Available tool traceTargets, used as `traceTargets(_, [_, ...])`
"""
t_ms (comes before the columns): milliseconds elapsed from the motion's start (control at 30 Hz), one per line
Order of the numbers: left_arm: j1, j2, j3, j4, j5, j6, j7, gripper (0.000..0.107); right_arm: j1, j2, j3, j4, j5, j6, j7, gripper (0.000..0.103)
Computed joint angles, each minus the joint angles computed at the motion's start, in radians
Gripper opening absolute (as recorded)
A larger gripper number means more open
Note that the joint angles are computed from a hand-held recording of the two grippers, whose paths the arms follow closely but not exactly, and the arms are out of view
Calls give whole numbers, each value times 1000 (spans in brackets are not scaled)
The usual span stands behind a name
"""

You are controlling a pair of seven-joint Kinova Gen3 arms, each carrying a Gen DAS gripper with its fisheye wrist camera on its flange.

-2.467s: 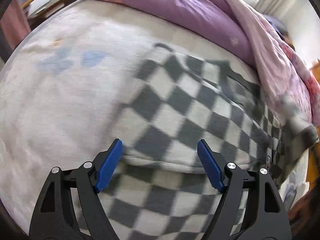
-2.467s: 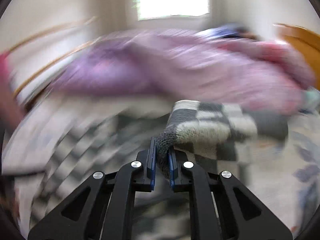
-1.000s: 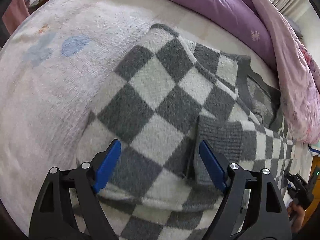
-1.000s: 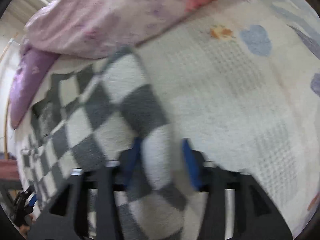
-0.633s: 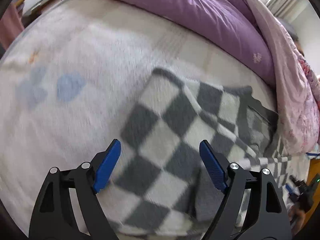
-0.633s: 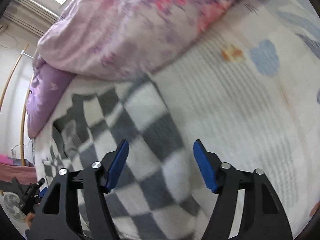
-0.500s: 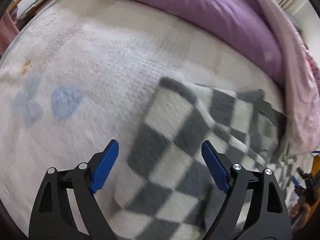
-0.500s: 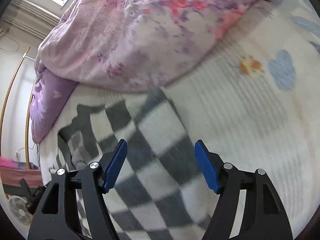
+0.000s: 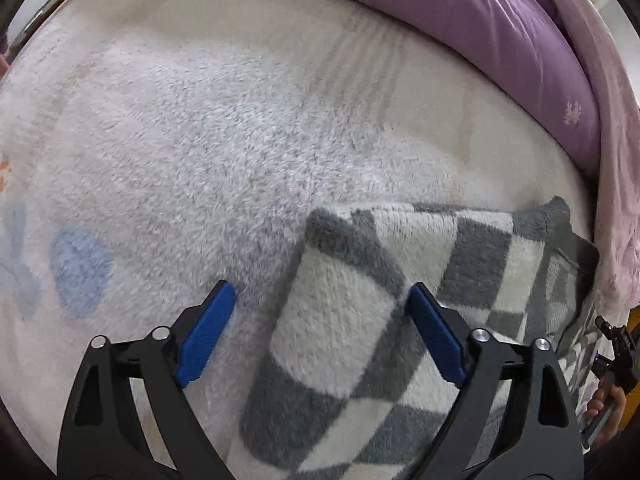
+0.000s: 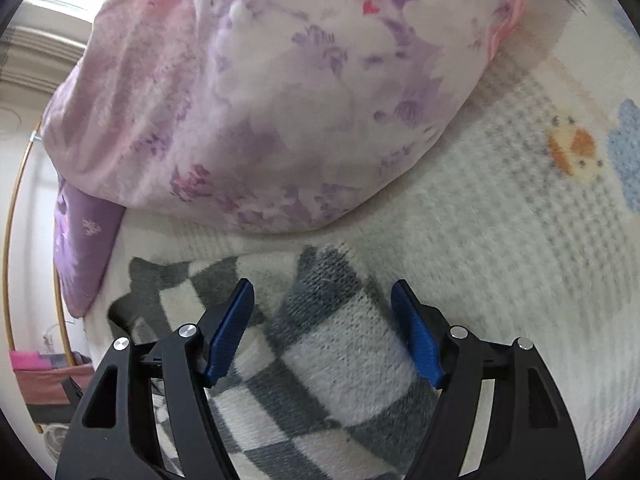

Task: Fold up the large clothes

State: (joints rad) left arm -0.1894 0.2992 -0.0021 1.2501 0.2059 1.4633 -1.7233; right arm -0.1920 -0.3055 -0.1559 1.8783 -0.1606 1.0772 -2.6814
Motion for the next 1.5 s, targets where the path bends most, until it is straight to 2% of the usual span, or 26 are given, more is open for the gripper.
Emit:
traceTargets(67, [-9, 10, 16, -19, -5, 2, 13, 88, -3, 9, -3, -6, 4, 3, 5, 66])
traceTargets(100, [-24, 11, 43, -26, -14, 0, 18, 79, -5, 16, -7, -15, 12, 12, 6, 63])
traceTargets(133, [-44, 13, 74, -34, -16, -2, 10, 64, -7, 24, -12, -23, 21, 22, 8, 50])
traceTargets(167, [-54, 15, 92, -46, -10, 4, -4, 55, 2, 32, -30, -33, 38, 39, 16, 39])
traceTargets(233, [-26, 11, 93, -61, -39, 0, -9, 31, -23, 32, -17, -33, 23, 22, 11, 22])
traceTargets(333, [5, -15, 88, -54, -72, -21, -20, 20, -26, 17, -58, -26, 57, 2, -28, 19])
traceTargets(400, [-17, -43, 108, -38, -66, -36, -32, 19, -32, 11, -86, -52, 93, 23, -57, 19])
traceTargets(567, [-40, -124, 93, -27, -6, -45, -97, 18, -50, -11, -156, -124, 174, 73, -124, 18])
traceTargets(633, [2, -169, 28, -17, 24, -44, -142, 17, -56, -33, -187, -147, 201, 92, -151, 18])
traceTargets(733, [7, -246, -23, 7, 74, -41, -210, 17, -61, -64, -232, -198, 228, 132, -174, 17])
traceTargets(800, [23, -299, -83, 26, 117, -25, -251, 17, -55, -90, -286, -251, 256, 179, -199, 17])
traceTargets(900, [66, -369, -183, 18, 164, 41, -277, 16, -32, -158, -296, -288, 230, 218, -203, 17])
traceTargets(1033, [3, -448, -225, -3, 218, 151, -328, 16, -41, -209, -356, -389, 230, 332, -256, 17])
traceTargets(1067, [2, -456, -255, -22, 231, 191, -342, 16, -33, -224, -376, -426, 222, 372, -256, 17])
traceTargets(1200, [23, -533, -435, -50, 251, 354, -373, 16, 90, -284, -447, -577, 93, 535, -216, 17])
traceTargets(1267, [40, -557, -519, -61, 236, 430, -399, 16, 103, -307, -485, -641, 51, 616, -247, 17])
traceTargets(1400, [60, -619, -686, -25, 151, 569, -488, 16, 171, -385, -509, -716, -105, 761, -314, 17])
traceTargets(1500, [26, -660, -754, 62, 29, 604, -602, 18, 207, -463, -508, -705, -227, 833, -376, 19])
